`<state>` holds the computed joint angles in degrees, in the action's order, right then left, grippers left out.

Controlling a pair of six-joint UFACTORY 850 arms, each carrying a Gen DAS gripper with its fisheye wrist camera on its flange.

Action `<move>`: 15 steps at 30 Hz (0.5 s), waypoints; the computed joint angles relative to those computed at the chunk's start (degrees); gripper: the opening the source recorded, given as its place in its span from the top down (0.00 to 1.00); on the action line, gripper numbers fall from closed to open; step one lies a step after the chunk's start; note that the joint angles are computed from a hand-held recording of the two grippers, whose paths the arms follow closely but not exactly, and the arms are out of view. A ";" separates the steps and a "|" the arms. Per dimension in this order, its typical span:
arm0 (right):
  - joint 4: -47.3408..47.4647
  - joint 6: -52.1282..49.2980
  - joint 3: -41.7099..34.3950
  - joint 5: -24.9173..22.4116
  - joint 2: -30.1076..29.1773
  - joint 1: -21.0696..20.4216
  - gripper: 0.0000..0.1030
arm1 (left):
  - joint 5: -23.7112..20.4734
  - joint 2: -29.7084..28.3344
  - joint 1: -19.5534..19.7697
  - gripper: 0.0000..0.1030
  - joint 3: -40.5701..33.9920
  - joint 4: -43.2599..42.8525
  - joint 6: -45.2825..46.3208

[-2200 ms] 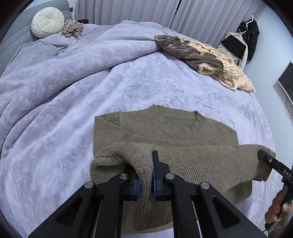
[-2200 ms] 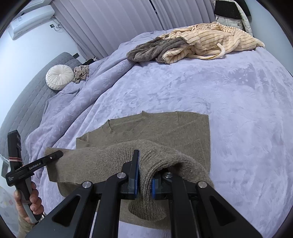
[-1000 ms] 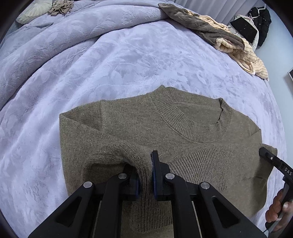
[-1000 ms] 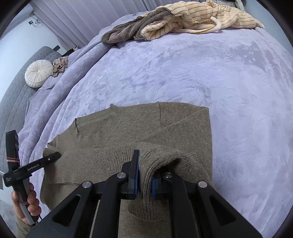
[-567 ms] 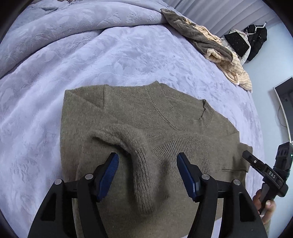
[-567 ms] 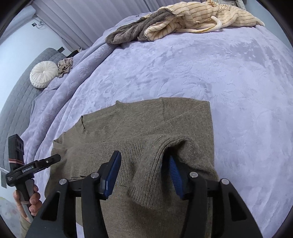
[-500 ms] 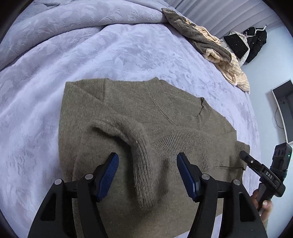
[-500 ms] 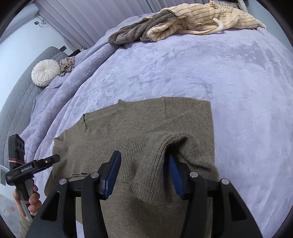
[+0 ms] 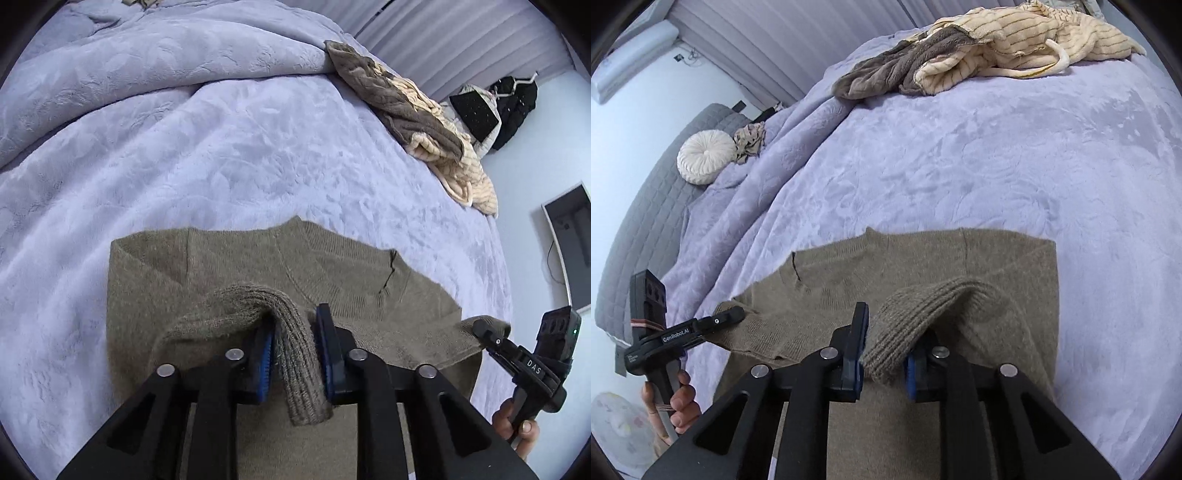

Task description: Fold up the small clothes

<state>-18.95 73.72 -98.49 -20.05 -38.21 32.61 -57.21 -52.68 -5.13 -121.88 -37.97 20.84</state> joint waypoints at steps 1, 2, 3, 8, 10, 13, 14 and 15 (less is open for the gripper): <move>0.25 0.46 -0.04 0.82 -0.17 -0.56 0.65 | -1.02 -1.78 0.36 0.37 -2.39 -0.55 -2.09; 0.46 1.05 0.09 1.77 -0.23 -0.99 0.55 | -0.83 -2.90 0.75 0.22 -3.64 -1.30 -4.19; 0.26 2.30 -0.07 2.49 -0.52 -1.50 0.37 | -0.32 -3.45 1.05 0.21 -4.06 -2.13 -5.39; -3.74 8.38 -0.83 2.33 -1.37 -2.37 0.31 | -0.40 -4.77 2.28 0.21 -5.63 -3.75 -7.23; -7.79 9.68 -2.07 -1.26 -1.74 -1.58 0.31 | 4.15 -1.60 1.59 0.21 -1.57 -1.28 -4.05; -11.90 5.76 -8.54 -12.03 -5.10 0.21 0.31 | 7.53 0.27 -1.08 0.21 0.05 5.00 0.01; -11.40 2.51 -11.52 -14.95 -6.92 0.52 0.31 | 8.70 0.54 -2.33 0.21 0.21 7.84 0.42; -10.42 -1.13 -14.98 -17.61 -9.10 0.77 0.31 | 11.66 1.31 -4.12 0.21 1.49 12.04 0.89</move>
<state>-29.37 72.60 -113.48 -37.66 -47.31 33.37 -45.55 -51.36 -9.25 -120.39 -25.94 21.73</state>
